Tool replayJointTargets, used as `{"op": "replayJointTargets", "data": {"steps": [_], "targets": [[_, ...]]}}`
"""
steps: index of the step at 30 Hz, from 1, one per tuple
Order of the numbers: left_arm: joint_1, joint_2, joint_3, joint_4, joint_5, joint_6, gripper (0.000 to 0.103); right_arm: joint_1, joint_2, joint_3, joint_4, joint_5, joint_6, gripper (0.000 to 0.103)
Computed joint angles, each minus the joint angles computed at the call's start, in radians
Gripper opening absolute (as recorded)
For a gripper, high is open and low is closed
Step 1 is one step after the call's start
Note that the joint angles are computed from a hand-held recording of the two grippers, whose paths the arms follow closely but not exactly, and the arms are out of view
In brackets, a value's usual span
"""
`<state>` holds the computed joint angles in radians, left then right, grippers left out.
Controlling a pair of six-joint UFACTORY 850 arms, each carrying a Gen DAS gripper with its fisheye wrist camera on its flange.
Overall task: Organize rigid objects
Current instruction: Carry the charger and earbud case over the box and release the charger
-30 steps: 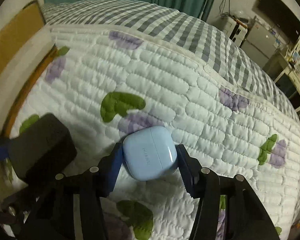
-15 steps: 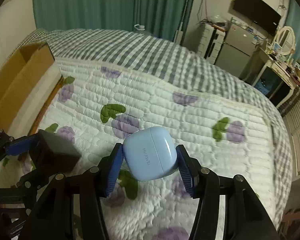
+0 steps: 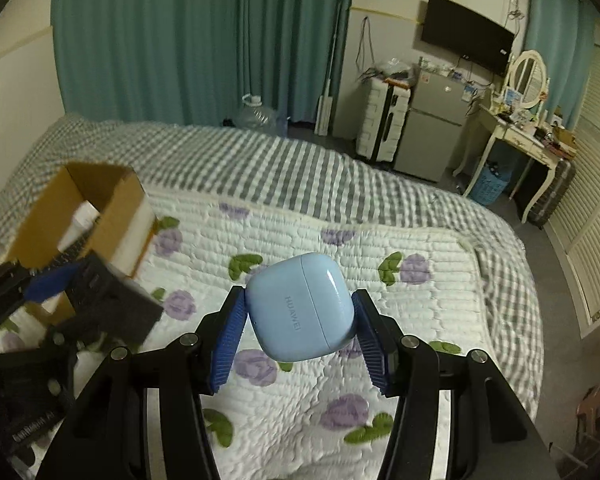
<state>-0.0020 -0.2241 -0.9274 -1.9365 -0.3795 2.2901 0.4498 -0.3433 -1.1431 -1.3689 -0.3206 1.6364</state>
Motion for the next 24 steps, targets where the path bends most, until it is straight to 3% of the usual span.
{"op": "replayJointTargets", "data": {"steps": [6, 11, 19, 24], "targets": [[0.076, 0.041, -0.037, 0.095, -0.042, -0.068, 0.042, 0.084, 0.066, -0.025, 0.059, -0.095, -0.076, 0.053], [0.144, 0.031, -0.082, 0.141, -0.062, -0.077, 0.042, 0.151, 0.061, -0.083, 0.077, -0.124, -0.115, 0.053], [0.214, -0.096, -0.192, 0.176, -0.010, -0.049, 0.042, 0.222, -0.068, -0.237, 0.079, -0.054, -0.120, 0.053], [0.236, -0.213, -0.283, 0.244, 0.018, -0.104, 0.042, 0.229, -0.211, -0.385, 0.281, -0.019, -0.321, 0.053]]}}
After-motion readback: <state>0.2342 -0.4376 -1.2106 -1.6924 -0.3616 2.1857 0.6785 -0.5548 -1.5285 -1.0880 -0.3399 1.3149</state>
